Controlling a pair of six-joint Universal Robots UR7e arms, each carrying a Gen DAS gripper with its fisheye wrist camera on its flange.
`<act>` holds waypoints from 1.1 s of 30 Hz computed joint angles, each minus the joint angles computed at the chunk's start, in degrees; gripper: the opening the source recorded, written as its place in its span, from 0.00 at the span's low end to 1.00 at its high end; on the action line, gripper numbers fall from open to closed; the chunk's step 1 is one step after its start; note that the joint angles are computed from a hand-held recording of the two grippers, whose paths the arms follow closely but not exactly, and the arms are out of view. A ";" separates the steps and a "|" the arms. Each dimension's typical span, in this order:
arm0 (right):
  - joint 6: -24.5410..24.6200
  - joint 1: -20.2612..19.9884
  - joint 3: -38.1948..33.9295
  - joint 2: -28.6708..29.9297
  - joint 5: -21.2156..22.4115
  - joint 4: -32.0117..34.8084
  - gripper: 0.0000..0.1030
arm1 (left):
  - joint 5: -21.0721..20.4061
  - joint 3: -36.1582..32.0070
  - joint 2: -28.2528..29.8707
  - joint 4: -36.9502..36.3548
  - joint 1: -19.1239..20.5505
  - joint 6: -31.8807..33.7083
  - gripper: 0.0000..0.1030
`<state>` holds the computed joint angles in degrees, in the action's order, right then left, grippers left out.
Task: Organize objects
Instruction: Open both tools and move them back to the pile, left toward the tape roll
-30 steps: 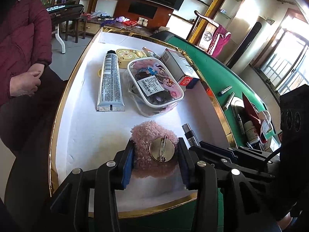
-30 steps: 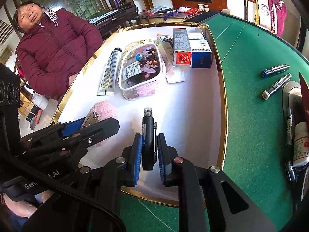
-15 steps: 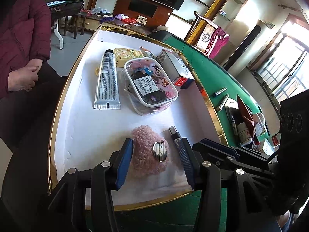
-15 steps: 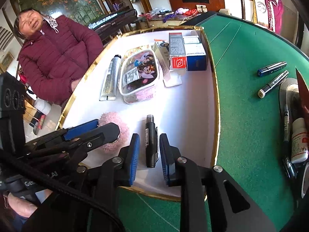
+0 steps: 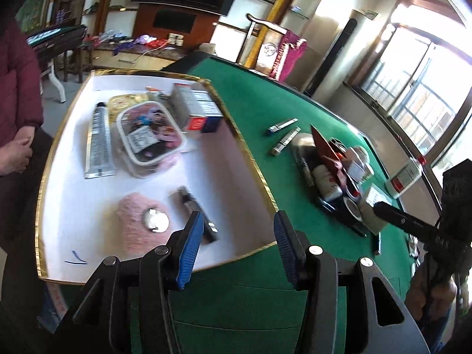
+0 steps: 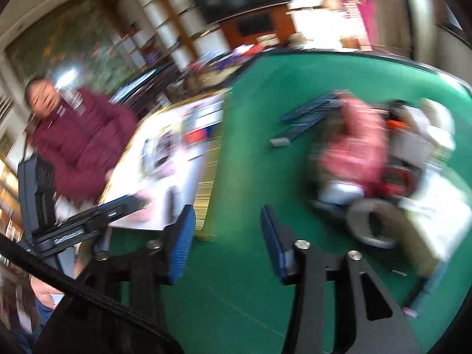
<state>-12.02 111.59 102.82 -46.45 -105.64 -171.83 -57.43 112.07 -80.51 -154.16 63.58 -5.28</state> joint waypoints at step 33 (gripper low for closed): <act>2.29 -10.84 10.71 -12.82 -3.36 -6.23 0.48 | 6.36 -10.97 24.48 4.30 -11.02 19.61 0.61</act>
